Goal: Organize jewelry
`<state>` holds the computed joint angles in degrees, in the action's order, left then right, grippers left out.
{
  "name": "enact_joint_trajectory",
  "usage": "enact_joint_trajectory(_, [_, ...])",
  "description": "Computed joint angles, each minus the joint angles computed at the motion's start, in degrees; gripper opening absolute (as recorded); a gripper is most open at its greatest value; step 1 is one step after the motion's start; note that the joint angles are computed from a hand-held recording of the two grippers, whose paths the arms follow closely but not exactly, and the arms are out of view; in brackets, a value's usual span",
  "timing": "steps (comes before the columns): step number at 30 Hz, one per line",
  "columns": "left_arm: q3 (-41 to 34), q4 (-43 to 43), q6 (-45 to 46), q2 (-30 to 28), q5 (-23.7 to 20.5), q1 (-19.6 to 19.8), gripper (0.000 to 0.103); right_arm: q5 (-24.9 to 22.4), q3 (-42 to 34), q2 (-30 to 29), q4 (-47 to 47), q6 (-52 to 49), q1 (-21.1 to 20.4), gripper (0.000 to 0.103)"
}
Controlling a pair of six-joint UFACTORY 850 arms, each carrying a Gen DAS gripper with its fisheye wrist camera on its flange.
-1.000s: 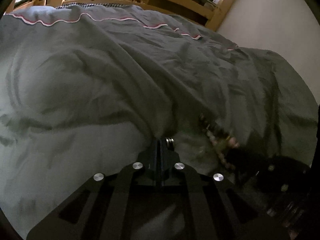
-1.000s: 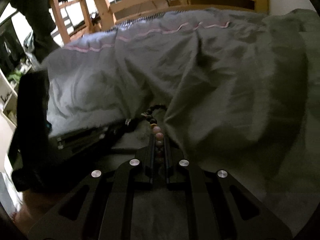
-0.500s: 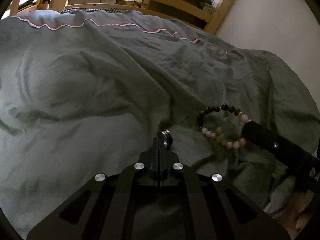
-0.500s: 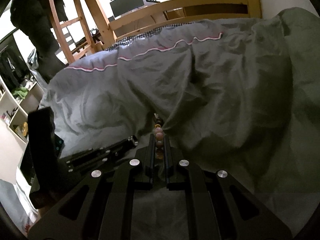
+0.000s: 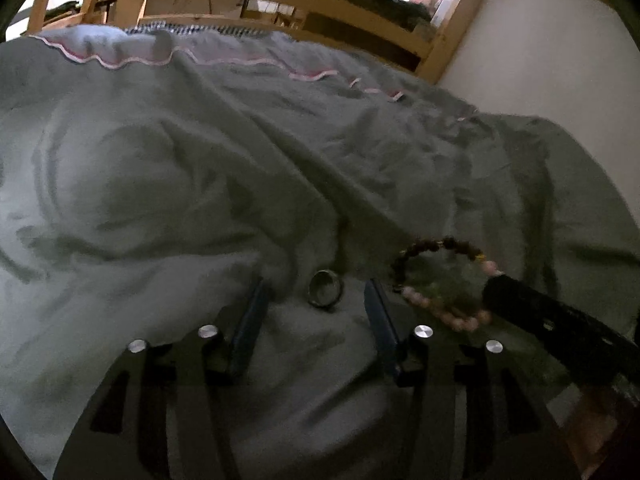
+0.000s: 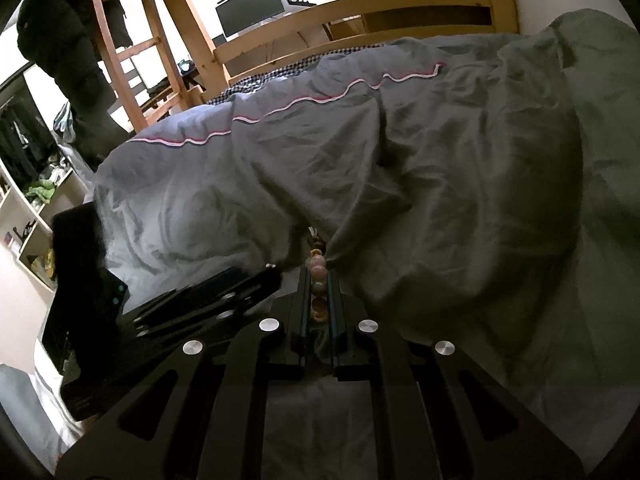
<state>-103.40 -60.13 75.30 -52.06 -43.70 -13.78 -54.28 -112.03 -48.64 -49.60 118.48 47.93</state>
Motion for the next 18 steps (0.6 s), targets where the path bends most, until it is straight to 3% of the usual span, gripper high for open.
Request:
enact_joint_trajectory(3, [-1.1, -0.1, -0.9, -1.1, -2.3, 0.6, 0.014, -0.1, -0.3, -0.3, -0.2, 0.0, 0.0, 0.008])
enact_joint_trajectory(6, [0.2, -1.5, 0.9, -0.1, -2.0, 1.2, 0.003, -0.2, -0.6, -0.5, -1.0, 0.3, 0.1, 0.008])
enact_joint_trajectory(16, [2.3, -2.8, 1.9, 1.9, -3.1, 2.7, 0.004, -1.6, -0.3, 0.4, -4.6, 2.5, 1.0, 0.008])
enact_joint_trajectory(17, [1.6, -2.7, 1.3, 1.4, -3.6, 2.5, 0.013, -1.4, 0.0, 0.6, -4.6, 2.6, 1.0, 0.008])
enact_joint_trajectory(18, [1.1, -3.0, 1.4, 1.1, -3.7, 2.3, 0.032, -1.3, 0.2, 0.6, -4.5, 2.7, 1.0, 0.009])
